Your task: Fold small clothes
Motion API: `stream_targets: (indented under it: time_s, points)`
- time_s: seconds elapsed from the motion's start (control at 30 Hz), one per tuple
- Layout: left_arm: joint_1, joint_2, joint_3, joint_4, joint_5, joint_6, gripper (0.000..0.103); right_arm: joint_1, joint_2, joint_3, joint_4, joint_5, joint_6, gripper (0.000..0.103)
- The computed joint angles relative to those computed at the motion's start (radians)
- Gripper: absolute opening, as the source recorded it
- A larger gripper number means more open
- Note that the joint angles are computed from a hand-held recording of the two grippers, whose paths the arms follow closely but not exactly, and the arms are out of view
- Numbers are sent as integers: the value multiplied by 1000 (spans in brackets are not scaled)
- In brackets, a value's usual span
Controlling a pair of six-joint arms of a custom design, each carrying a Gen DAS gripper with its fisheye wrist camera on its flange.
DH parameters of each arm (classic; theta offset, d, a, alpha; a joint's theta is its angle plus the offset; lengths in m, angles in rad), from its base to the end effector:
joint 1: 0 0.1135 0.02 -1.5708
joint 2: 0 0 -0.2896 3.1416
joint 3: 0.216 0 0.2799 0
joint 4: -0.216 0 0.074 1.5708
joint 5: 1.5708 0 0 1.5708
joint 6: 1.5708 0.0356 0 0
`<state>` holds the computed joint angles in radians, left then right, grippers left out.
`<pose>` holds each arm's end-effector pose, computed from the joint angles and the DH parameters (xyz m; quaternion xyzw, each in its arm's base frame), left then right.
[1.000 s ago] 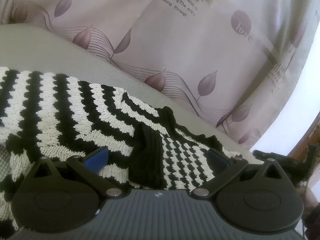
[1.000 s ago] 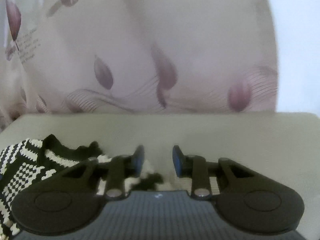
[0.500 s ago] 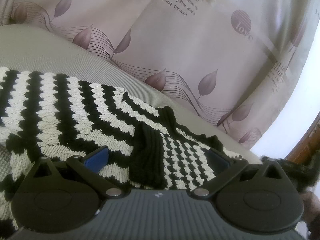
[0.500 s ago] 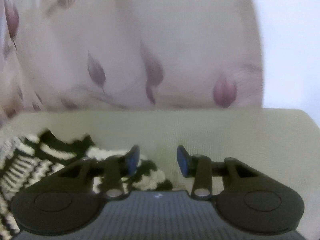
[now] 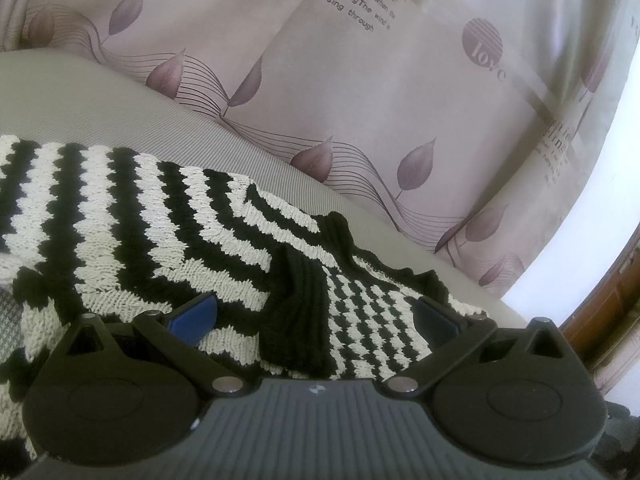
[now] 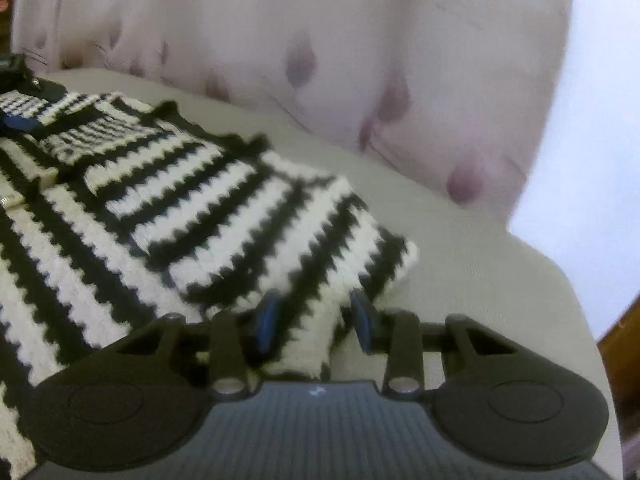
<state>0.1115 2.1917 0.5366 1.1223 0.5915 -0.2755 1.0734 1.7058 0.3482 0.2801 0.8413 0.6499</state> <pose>0.3147 0.0153 0.0190 -0.0179 0.8429 -0.2911 0.4522 0.1291 0.1822 0.0599 -0.0886 0.8864 -0.0887 0.4457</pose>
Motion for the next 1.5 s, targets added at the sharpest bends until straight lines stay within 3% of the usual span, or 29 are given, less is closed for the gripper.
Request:
stream_targets:
  time_s: [0.13,0.27,0.33,0.43,0.47,0.5,0.57,0.63,0.67,0.77,0.87,0.93,1.17,1.2,1.4,1.5]
  points:
    - [1,-2,-2,0,1,1,103,-27,-125,-55,-27,-54,103,38]
    - [4,-1,-2,-2,1,9,103,82,-180,-35,-106,106,219,38]
    - [4,-1,-2,-2,0,8,103,142,-146,-7,-133,163,245,38]
    - [4,-4,-3,-6,2,6,103,86,27,94,-154,26,170,38]
    - [11,-37,-12,-49,0,19,102,110,89,95,-106,74,209,39]
    - [22,-86,-22,-114,2,30,102,117,102,112,-136,85,234,38]
    - [99,-167,-74,-147,81,2,102,128,112,139,-197,106,268,46]
    - [230,-232,-149,-103,178,-51,102,144,142,192,-329,144,363,70]
    - [297,-270,-163,-139,222,-37,102,146,150,208,-378,152,408,74]
    - [525,-388,-113,-472,344,142,100,136,134,189,-363,137,438,79]
    - [757,-392,19,-795,425,333,100,140,154,204,-396,148,468,82]
    - [867,-355,125,-941,429,415,100,139,173,220,-405,156,461,82]
    - [1023,-127,528,-1318,386,454,100,142,175,231,-444,164,488,87]
    - [1023,-86,599,-1401,394,475,94,142,176,233,-447,164,488,88]
    - [991,63,810,-1520,375,381,78,145,174,235,-464,167,499,90]
    - [998,101,821,-1462,394,292,76,146,171,234,-467,171,499,91]
